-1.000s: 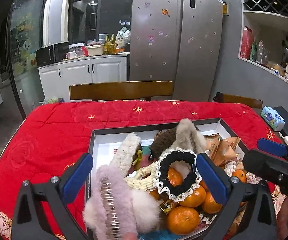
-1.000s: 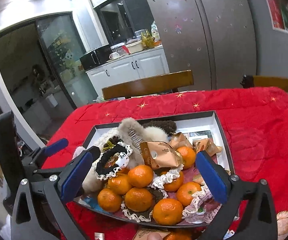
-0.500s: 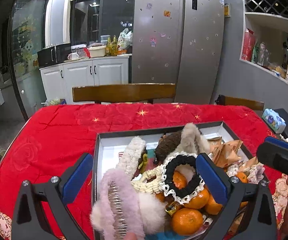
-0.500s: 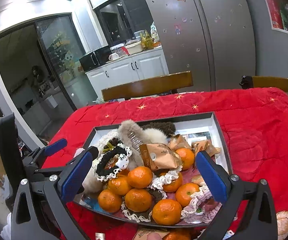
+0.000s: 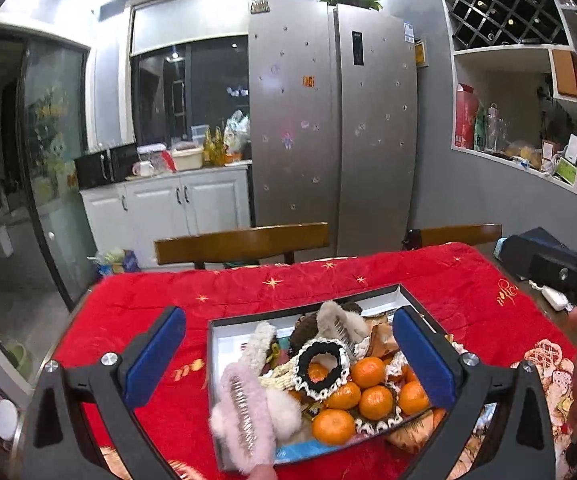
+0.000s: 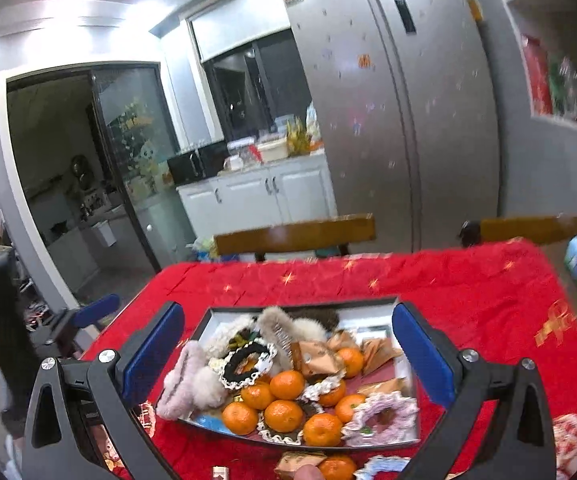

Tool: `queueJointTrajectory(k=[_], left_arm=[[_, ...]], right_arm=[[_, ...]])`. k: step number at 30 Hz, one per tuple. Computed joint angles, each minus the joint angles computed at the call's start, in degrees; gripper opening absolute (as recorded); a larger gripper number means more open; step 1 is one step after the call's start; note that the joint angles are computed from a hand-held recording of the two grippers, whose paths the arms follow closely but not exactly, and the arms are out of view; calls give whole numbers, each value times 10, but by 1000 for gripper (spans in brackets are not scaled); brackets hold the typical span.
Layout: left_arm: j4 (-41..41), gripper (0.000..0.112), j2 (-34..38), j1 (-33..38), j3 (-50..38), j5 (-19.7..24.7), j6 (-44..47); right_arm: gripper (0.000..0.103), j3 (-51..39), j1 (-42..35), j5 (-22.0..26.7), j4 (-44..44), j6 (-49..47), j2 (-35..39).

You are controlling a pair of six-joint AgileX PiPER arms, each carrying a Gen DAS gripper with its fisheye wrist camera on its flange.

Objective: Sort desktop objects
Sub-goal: 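Withdraw both tools from the tray toward the loose items on the table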

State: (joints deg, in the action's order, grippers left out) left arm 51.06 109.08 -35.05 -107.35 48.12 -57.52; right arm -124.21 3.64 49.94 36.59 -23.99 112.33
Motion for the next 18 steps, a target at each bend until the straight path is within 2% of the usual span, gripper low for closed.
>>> queueJointTrajectory(k=[6, 10, 12, 16, 18], left_arm=[[49, 103, -82, -59, 79, 46, -34], [62, 103, -158, -115, 170, 79, -81], [84, 103, -191, -152, 224, 110, -128], [70, 103, -239, -194, 307, 118, -197], [54, 103, -242, -198, 316, 124, -209]], right_arm=[[103, 127, -32, -35, 34, -57, -105], [103, 239, -66, -56, 82, -112, -183], [103, 304, -82, -66, 112, -147, -225], [103, 423, -121, -64, 158, -213, -301], [103, 445, -138, -50, 174, -226, -314]])
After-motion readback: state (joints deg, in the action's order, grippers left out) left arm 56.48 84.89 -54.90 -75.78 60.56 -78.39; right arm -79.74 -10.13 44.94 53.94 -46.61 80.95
